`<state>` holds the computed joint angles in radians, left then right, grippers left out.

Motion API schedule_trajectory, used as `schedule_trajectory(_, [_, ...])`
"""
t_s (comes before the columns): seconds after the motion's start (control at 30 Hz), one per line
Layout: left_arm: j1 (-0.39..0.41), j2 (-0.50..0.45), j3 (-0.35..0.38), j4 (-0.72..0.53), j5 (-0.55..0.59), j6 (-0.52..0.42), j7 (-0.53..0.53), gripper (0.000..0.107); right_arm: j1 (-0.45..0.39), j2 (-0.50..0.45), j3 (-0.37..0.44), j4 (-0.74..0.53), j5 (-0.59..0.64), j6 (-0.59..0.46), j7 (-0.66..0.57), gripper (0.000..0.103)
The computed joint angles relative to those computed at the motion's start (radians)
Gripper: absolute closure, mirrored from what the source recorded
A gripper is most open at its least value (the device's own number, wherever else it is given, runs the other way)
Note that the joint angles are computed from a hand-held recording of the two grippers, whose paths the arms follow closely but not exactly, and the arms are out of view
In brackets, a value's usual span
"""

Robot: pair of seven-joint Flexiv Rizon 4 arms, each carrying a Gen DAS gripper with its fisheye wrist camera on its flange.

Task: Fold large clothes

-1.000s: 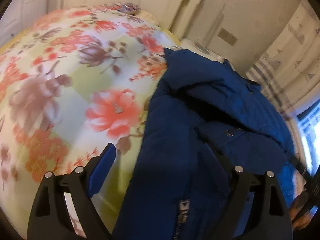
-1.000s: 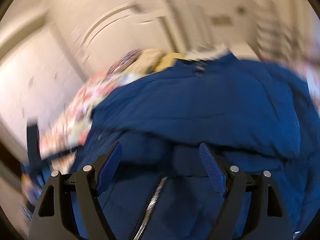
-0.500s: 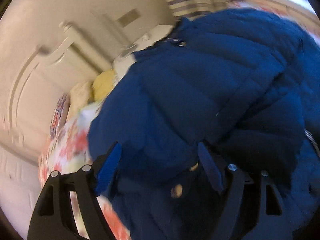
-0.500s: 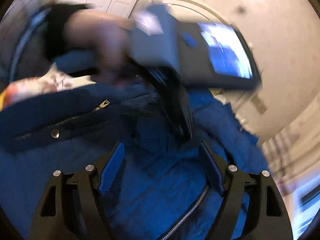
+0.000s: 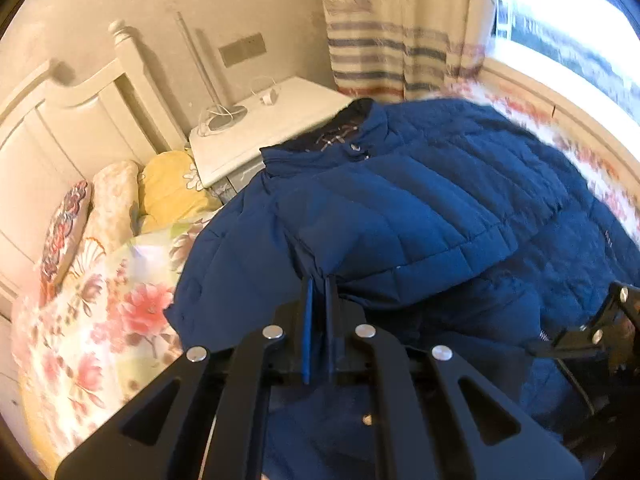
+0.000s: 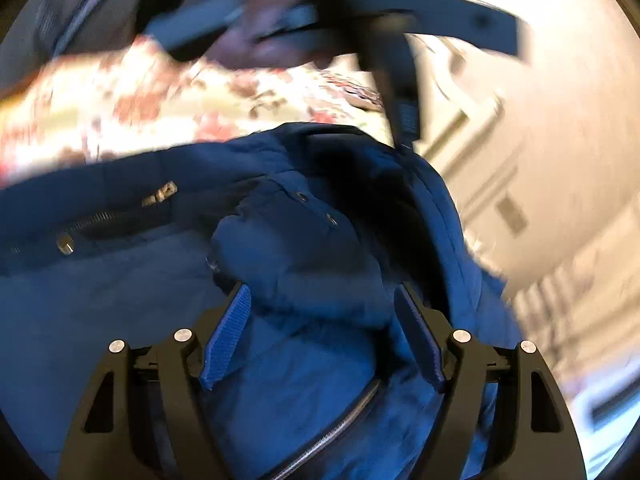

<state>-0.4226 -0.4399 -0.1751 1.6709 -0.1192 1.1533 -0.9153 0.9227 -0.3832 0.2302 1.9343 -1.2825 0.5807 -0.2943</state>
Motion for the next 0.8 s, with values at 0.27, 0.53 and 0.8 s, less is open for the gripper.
schedule_trajectory(0.27, [0.010,0.031,-0.002,0.018,0.005,0.014,0.013,0.101,0.002,-0.073,-0.043,-0.088,0.033,0.039,-0.129,0.082])
schedule_trajectory(0.53, [-0.011,0.036,0.038,-0.011,0.053,-0.009,-0.043,0.101,-0.034,-0.118,-0.105,-0.172,-0.058,0.164,0.219,0.087])
schedule_trajectory(0.8, [0.062,0.061,-0.030,0.068,-0.069,0.021,0.034,0.101,-0.085,-0.062,-0.083,-0.066,0.111,0.408,0.224,0.082])
